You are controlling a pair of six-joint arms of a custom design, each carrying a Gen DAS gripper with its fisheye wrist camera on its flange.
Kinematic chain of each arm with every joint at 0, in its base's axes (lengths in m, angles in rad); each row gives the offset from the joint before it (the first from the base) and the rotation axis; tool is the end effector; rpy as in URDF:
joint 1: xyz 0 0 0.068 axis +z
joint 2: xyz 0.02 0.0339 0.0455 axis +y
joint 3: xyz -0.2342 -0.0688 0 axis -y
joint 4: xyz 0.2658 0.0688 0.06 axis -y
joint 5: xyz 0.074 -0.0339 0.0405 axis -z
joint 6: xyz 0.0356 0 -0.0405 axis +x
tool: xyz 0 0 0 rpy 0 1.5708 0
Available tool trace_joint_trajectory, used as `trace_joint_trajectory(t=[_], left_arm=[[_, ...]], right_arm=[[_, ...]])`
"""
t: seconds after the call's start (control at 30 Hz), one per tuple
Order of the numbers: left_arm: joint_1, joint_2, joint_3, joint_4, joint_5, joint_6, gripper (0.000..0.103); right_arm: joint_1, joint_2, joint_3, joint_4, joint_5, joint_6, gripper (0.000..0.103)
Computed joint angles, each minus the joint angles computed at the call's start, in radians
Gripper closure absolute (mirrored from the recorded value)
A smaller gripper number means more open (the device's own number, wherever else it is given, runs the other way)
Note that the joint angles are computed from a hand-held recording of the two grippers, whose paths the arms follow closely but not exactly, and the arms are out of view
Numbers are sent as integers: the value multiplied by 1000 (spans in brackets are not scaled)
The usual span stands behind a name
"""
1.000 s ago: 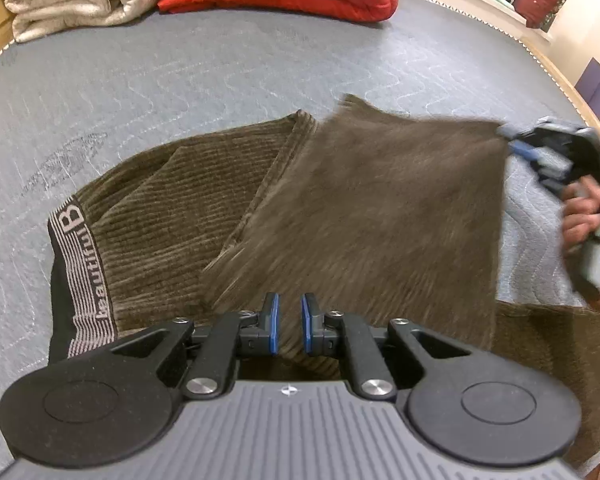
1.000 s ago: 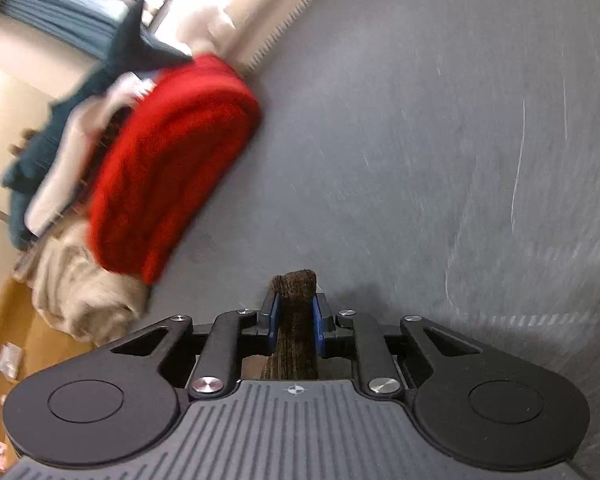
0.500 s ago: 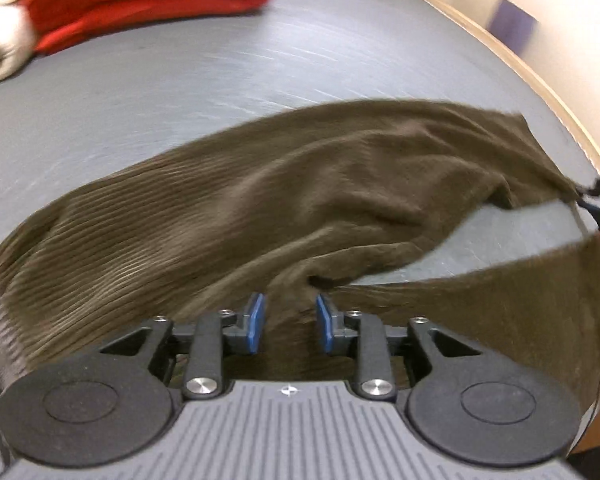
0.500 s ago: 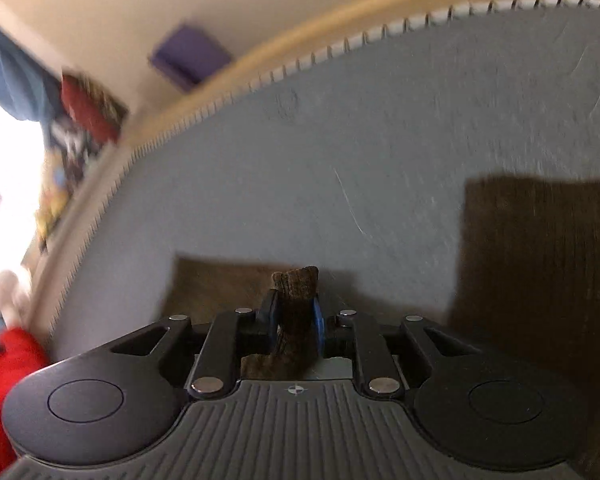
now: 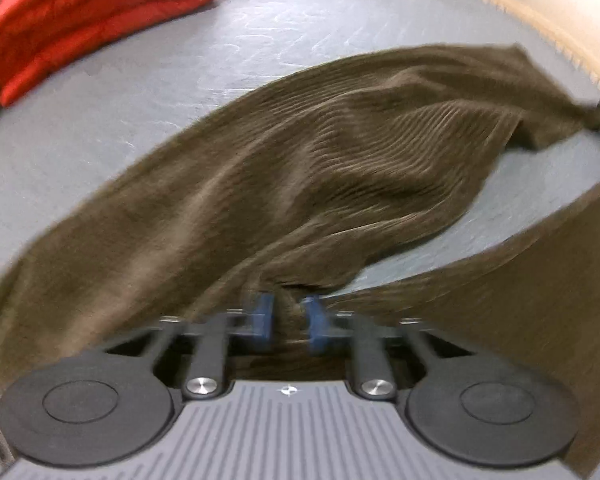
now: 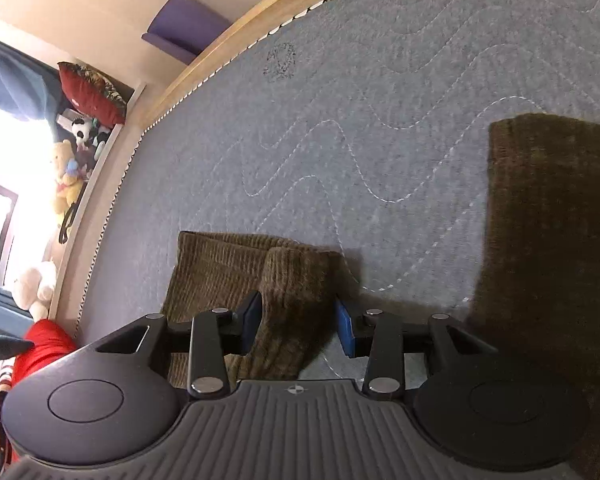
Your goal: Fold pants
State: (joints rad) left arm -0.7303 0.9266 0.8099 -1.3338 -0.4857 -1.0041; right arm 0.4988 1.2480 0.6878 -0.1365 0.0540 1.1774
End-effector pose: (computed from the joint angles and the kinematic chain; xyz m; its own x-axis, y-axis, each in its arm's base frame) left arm 0.1325 -0.0963 0.2247 -0.8596 -0.2318 -0.4554 -0.3297 0.9325 0.1476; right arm 0.2528 0.1355 0.1749 -0.6236 0.7105 -0.3260 0.3513 0.6272 0.6951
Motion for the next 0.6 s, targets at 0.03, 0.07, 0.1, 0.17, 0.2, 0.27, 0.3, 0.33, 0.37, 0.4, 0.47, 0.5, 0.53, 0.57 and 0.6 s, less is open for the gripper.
trace_joint_trajectory(t=[0.03, 0.07, 0.1, 0.17, 0.2, 0.27, 0.3, 0.33, 0.37, 0.4, 0.47, 0.5, 0.53, 0.57, 0.6], left_arm=[[12, -27, -4, -6, 9, 9, 89], [22, -58, 1, -26, 15, 8, 89], [21, -79, 10, -50, 9, 14, 89], [15, -119, 28, -87, 3, 45, 89], [12, -141, 33, -105, 10, 62, 89], [40, -155, 25, -119, 52, 117, 89], [64, -170, 10, -121, 98, 151, 89], [79, -179, -2, -121, 136, 176, 89], [82, -179, -7, -124, 164, 194, 89], [76, -173, -5, -132, 187, 205, 87], [64, -172, 12, -147, 195, 212, 82], [63, -187, 23, -151, 190, 219, 76], [63, -215, 31, -152, 186, 223, 68], [70, -254, 44, -151, 185, 219, 65], [85, -289, 54, -146, 189, 216, 61]], right_arm=[[2, 7, 3, 5, 6, -9, 74], [4, 11, 8, 1, 17, -22, 86], [10, 13, 19, -5, 36, -41, 86], [43, 1, 51, -11, 115, -100, 88], [67, 4, 85, -32, 167, -145, 88], [113, 4, 147, -101, 297, -188, 89], [127, 8, 176, -158, 366, -174, 90], [132, 16, 204, -232, 423, -142, 90], [122, 34, 230, -319, 452, -87, 89], [90, 52, 240, -387, 421, -40, 89], [15, 94, 243, -472, 291, -9, 88], [-2, 64, 199, -436, 263, -15, 87], [-5, 51, 197, -434, 263, -38, 83], [4, 64, 233, -475, 282, -58, 75], [27, 64, 262, -508, 339, -59, 74]])
